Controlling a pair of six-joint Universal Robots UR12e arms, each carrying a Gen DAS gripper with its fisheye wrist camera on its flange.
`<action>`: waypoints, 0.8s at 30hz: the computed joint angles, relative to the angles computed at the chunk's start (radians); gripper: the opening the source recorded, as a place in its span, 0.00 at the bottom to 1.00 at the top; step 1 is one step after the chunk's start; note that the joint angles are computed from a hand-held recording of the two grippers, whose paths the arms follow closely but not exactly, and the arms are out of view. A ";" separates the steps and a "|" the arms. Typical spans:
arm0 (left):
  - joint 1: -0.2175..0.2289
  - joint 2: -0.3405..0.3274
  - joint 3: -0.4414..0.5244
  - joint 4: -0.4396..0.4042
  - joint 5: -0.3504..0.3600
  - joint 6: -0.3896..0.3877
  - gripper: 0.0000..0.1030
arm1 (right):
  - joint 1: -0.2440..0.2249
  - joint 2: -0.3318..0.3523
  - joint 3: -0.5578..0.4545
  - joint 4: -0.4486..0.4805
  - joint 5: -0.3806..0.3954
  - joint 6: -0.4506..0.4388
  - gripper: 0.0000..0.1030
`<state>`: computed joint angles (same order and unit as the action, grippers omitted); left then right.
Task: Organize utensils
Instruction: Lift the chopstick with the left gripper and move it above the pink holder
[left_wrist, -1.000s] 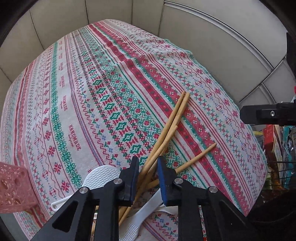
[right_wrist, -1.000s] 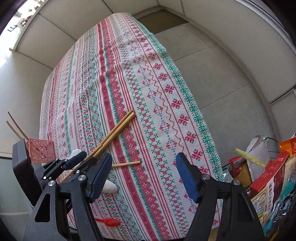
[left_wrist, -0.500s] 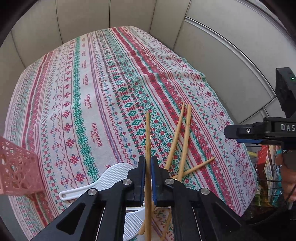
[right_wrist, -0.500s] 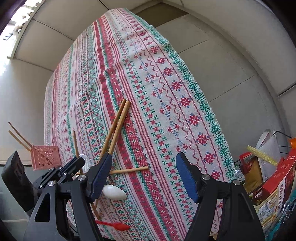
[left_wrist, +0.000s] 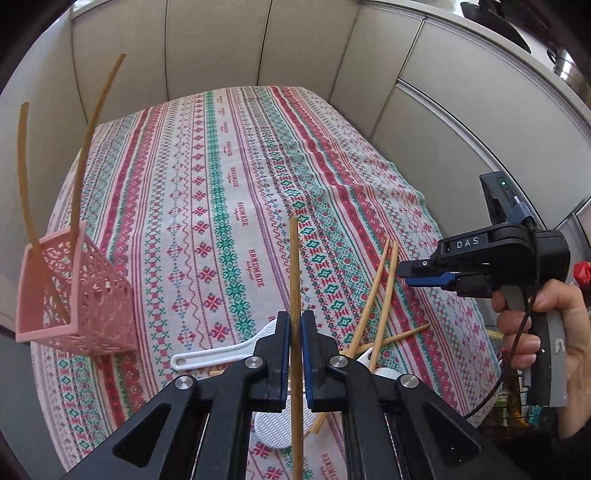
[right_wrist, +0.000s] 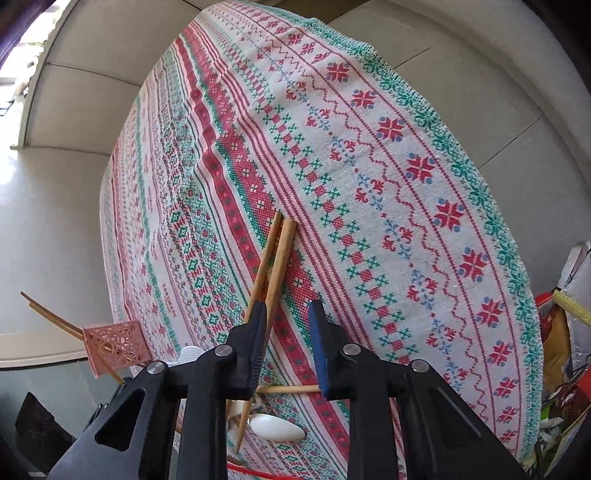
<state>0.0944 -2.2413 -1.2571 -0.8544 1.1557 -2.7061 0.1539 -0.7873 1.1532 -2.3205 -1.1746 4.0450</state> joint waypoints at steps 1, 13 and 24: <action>0.004 0.005 -0.007 0.007 -0.002 0.000 0.06 | 0.002 0.009 -0.014 0.011 -0.001 0.001 0.19; 0.033 0.034 -0.048 0.053 -0.021 0.004 0.06 | 0.013 0.053 -0.099 0.087 -0.042 0.002 0.09; 0.066 0.070 -0.094 0.153 -0.057 -0.057 0.06 | 0.008 -0.003 -0.021 -0.003 -0.064 -0.035 0.08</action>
